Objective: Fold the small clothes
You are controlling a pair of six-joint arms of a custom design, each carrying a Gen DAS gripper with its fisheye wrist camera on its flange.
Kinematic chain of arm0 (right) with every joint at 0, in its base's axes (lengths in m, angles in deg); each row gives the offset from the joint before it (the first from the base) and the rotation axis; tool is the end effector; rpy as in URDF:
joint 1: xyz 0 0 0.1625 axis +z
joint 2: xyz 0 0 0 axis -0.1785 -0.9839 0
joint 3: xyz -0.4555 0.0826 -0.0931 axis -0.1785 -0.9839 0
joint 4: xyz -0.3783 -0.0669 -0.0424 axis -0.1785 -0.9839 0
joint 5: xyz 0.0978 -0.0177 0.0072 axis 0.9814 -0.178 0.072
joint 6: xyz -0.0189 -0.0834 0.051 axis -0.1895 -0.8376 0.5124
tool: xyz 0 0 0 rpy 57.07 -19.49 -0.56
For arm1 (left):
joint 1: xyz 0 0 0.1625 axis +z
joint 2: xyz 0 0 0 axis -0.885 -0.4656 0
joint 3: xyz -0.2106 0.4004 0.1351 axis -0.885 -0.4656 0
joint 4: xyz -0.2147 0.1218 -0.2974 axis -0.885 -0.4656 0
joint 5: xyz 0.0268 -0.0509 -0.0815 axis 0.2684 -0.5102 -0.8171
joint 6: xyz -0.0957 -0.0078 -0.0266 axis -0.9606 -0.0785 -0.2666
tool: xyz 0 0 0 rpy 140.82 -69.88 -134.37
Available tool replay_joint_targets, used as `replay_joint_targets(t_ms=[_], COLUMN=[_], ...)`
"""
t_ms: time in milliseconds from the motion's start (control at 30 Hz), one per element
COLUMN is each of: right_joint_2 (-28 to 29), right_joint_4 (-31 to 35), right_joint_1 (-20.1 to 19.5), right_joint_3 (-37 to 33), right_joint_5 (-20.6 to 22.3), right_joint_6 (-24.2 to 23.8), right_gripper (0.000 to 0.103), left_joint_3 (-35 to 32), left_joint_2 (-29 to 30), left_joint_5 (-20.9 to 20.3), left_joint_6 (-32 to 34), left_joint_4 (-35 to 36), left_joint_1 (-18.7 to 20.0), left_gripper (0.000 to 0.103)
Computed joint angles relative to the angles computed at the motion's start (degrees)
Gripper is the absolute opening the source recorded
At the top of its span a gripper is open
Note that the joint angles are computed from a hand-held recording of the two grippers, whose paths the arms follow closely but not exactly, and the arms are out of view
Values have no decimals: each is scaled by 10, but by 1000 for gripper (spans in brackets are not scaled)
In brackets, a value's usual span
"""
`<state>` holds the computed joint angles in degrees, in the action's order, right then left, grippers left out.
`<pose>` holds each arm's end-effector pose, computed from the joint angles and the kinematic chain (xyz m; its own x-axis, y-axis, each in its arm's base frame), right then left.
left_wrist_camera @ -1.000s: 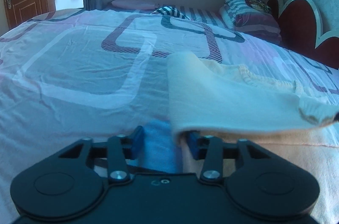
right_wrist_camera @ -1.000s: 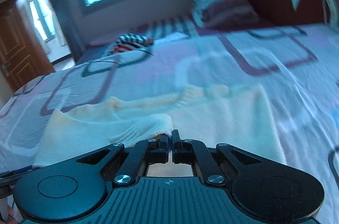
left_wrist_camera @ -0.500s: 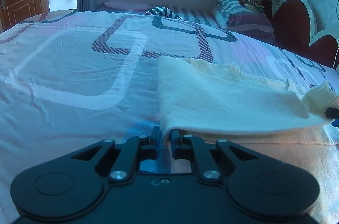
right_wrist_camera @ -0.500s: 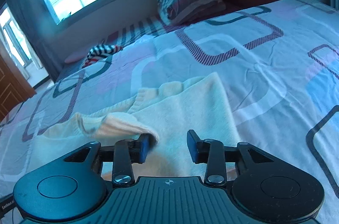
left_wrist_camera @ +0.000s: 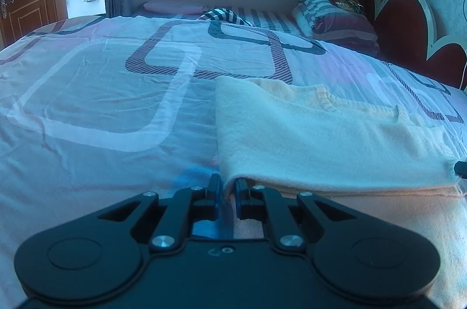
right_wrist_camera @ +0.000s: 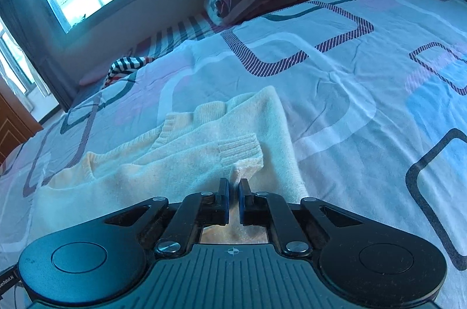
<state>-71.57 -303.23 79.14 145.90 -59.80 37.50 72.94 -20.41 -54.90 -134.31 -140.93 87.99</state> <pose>-0.0326 -0.4506 0.2134 -0.9113 -0.0704 0.4056 -0.3145 0.7547 -0.5757 -0.1917 -0.3386 0.0046 -0.7181 -0.3406 -0.6068 0.2876 0.6488 -0.7045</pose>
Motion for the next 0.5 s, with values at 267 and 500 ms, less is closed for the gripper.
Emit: replay_joint_targets(t_ms=[267, 500], right_joint_2=[19, 7], right_joint_4=[-81, -33], right_joint_1=[6, -6], right_joint_3=[13, 10], right_joint_5=[-11, -23], right_joint_6=[-75, -76], right_gripper=[3, 3], left_joint_3=[-7, -11], left_joint_2=[-2, -10], left_joint_5=[-4, -7], left_joint_6=[8, 1], left_joint_4=[8, 36], left_joint_1=[3, 4], left_gripper=[9, 16])
